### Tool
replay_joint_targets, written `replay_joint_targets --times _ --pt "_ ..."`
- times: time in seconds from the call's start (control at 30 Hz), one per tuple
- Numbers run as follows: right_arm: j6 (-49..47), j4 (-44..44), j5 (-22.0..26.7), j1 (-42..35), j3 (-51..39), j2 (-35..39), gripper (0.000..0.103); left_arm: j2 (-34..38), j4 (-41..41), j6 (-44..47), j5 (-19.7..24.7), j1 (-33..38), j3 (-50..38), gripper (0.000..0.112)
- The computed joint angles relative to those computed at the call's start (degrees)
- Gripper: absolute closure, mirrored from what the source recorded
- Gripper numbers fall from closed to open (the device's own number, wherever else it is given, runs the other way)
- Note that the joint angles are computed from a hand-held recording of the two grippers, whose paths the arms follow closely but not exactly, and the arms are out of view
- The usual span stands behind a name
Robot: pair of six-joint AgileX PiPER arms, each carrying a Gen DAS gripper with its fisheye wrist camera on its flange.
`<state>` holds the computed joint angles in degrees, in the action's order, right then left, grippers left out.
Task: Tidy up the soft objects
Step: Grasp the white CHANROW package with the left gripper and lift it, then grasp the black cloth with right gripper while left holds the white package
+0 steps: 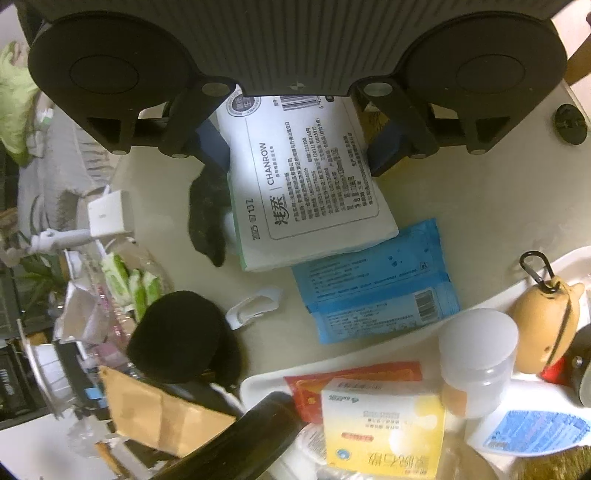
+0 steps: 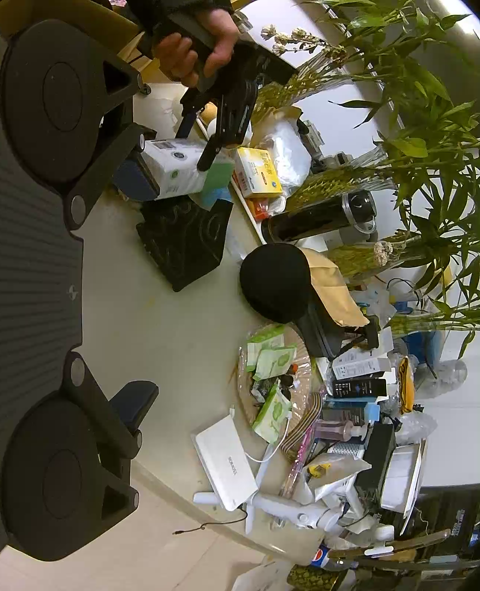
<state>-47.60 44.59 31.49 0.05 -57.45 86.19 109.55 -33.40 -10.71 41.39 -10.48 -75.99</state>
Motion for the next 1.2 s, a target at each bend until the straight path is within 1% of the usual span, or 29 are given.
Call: replay_joint_targets --times 0.13,0.33,0.47,0.57,0.73,0.8,0.87,0.93,1.07,1.2 --pt "0.46 -0.34 0.59 -0.12 -0.54 0.19 0.0 -3.44 -3.59 4.56 -0.99 0.53 2.91 0.033" --pt "0.17 -1.64 0.54 0.27 -2.05 1.43 0.0 -8.47 -3.13 7.81 -3.55 -0.23 5.95 0.034" --pt "-4.76 1.57 1.71 -0.78 -3.74 3.84 0.0 -12.08 -6.18 12.95 -5.68 -0.5 8.89 0.034" --pt "-10.47 5.42 3.0 -1.68 -5.55 6.96 0.0 -15.26 -5.46 14.83 -7.78 -1.65 10.91 0.034" --pt "-19.13 10.65 4.77 -1.96 -8.24 12.98 0.0 -20.02 -2.86 14.85 -10.55 -3.24 13.81 0.034" --pt "-21.67 12.76 6.0 -2.11 -10.01 16.34 0.0 -21.91 -1.91 15.12 -11.69 -3.84 14.94 0.034" --pt "-23.42 14.09 6.18 -1.82 -11.48 19.13 0.0 -23.35 -1.29 15.92 -12.72 -4.33 15.77 0.034" --pt "-25.47 15.93 5.97 -1.42 -13.1 22.18 0.0 -25.12 1.39 14.77 -14.1 -5.37 16.73 0.034" --pt "-28.06 19.55 6.46 -0.79 -16.66 28.08 0.0 -28.22 9.49 9.47 -17.31 -8.03 18.44 0.034" --pt "-29.79 21.58 6.49 0.61 -20.85 33.39 0.0 -30.29 14.92 6.09 -19.24 -9.87 19.66 0.034"
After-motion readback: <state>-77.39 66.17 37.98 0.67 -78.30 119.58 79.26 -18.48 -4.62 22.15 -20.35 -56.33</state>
